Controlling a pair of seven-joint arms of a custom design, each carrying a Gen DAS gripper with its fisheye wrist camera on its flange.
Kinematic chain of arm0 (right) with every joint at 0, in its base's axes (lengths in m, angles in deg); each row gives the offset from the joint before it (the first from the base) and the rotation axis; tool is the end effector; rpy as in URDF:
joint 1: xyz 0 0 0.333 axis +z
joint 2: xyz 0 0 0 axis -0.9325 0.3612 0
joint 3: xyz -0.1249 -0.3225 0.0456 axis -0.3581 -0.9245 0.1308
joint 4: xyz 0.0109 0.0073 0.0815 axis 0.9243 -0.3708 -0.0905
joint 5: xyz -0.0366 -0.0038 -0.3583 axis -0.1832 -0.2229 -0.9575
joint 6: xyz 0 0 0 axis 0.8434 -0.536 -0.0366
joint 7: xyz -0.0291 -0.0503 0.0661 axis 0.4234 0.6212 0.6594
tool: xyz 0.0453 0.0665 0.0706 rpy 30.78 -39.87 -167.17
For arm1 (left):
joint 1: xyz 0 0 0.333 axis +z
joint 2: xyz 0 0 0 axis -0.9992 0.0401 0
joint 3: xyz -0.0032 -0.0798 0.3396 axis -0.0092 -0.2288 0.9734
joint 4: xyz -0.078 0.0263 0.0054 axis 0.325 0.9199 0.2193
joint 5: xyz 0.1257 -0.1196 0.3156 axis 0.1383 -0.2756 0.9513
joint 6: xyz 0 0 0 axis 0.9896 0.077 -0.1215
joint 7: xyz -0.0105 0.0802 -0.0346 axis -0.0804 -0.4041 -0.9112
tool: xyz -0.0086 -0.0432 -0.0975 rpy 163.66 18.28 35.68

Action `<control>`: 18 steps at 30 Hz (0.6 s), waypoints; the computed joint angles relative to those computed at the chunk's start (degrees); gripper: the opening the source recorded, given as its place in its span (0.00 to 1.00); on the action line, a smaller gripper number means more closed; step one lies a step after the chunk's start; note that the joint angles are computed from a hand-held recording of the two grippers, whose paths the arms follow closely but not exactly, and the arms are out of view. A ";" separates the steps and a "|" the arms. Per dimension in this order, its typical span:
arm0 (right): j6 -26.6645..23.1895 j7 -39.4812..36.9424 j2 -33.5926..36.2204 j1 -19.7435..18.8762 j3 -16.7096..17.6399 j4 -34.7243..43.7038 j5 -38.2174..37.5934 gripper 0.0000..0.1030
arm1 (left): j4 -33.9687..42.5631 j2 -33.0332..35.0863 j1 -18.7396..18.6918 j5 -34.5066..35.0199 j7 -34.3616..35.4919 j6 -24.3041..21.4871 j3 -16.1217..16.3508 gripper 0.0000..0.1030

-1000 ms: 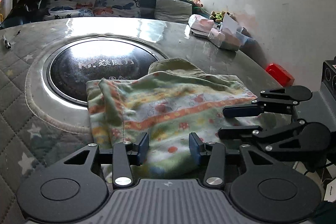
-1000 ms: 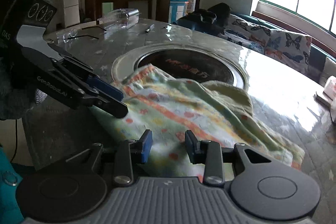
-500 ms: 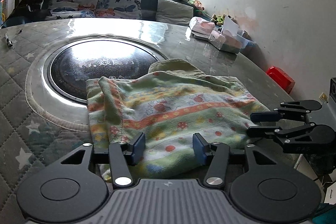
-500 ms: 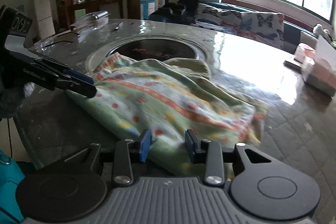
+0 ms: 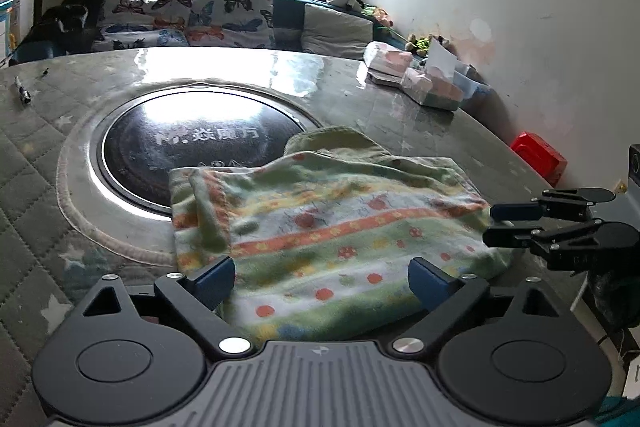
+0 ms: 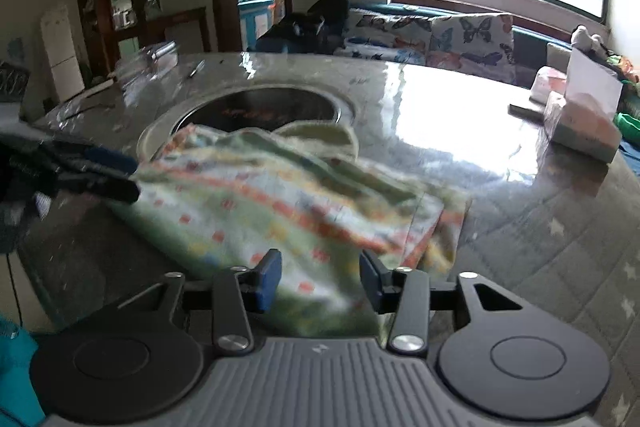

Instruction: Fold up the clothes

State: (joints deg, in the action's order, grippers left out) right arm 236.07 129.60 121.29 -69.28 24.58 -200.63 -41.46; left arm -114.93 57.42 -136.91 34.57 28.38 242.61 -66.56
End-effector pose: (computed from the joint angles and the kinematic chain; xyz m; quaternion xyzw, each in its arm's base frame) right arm 0.5759 0.2320 0.2743 -0.8122 0.3984 -0.1621 0.3941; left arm 0.5299 -0.4150 0.2651 -0.6086 0.6627 -0.4020 0.1697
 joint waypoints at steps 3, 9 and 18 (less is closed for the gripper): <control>-1.68 0.38 2.08 0.11 0.39 3.01 0.57 0.51 | 0.62 0.30 -1.40 -1.81 -0.29 -0.99 2.05 0.97; -4.76 -0.59 4.96 -2.49 3.88 5.99 1.40 0.57 | 2.52 1.63 -5.93 -5.93 -1.28 -3.16 8.98 1.00; -7.81 -3.64 7.12 -3.82 7.55 10.13 3.03 0.64 | 7.71 10.50 -19.30 -10.09 -11.69 -15.78 32.29 1.00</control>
State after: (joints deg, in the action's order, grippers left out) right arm 228.26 125.96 128.41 -73.11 32.13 -190.50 -38.43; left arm -107.22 67.92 -156.20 24.49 16.68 226.83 -34.27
